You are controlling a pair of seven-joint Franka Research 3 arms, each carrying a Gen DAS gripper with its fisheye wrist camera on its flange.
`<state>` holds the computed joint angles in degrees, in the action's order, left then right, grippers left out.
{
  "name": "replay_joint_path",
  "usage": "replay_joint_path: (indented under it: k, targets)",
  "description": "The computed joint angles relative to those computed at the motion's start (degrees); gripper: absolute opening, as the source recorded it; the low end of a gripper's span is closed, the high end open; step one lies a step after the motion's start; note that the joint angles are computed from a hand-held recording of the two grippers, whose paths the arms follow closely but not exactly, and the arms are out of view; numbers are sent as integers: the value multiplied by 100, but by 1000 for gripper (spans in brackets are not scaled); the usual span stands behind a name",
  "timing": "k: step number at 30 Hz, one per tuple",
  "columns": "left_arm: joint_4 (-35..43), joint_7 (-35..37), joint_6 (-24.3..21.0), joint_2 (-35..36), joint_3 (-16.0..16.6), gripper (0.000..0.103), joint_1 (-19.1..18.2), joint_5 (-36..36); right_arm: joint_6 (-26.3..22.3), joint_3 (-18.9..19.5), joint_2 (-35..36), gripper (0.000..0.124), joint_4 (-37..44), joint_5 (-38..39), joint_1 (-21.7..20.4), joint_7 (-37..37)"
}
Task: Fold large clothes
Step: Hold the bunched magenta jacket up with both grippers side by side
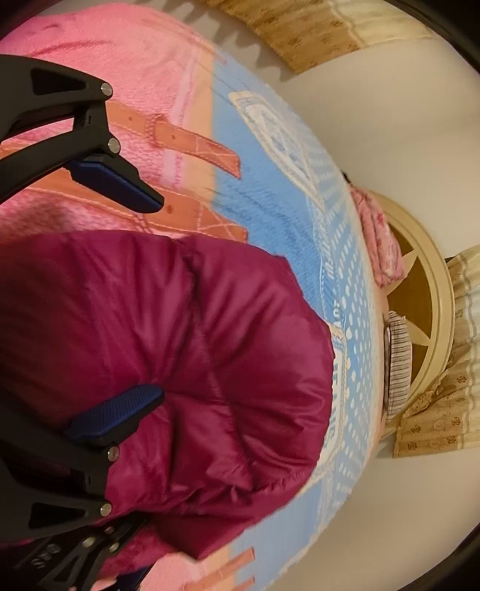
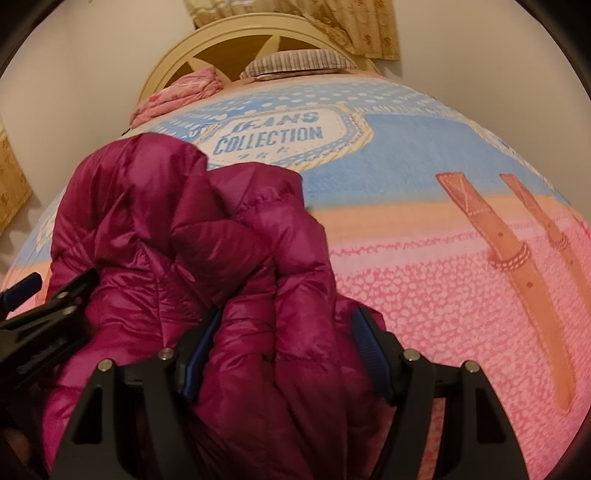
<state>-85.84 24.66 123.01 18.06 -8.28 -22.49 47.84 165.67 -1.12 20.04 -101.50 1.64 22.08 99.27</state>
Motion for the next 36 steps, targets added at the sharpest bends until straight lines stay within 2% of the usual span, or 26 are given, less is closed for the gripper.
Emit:
replay_joint_path:
  k: [3,6,11,15,18,25,33,36]
  targets:
    - [-710,-90,400,-491,-71,95,78,23,83,181,-185,77,-238,264,-167,-242]
    - [-1109,-118,647,-718,-168,95,139,148,268,183,-396,84,-568,306,-190,-352]
    - [-1136,121,857,-665,-252,95,266,-83,285,625,-441,88,-731,1149,-606,-1006]
    - [-1094,113,848,-595,-223,96,238,-40,209,552,-419,88,-676,1282,-526,-1134]
    - [-1153,12,904,-618,-211,97,230,14,267,752,-442,87,-729,1680,-687,-1517]
    - [-1138,196,968,-595,-226,97,284,-190,215,842,-430,75,-682,2086,-723,-2021]
    - [-1320,421,1454,-654,-224,97,445,-653,158,867,-451,71,-691,2444,-715,-2360]
    - [-1379,515,1635,-674,-229,92,480,-763,141,847,-457,70,-687,2489,-699,-2413]
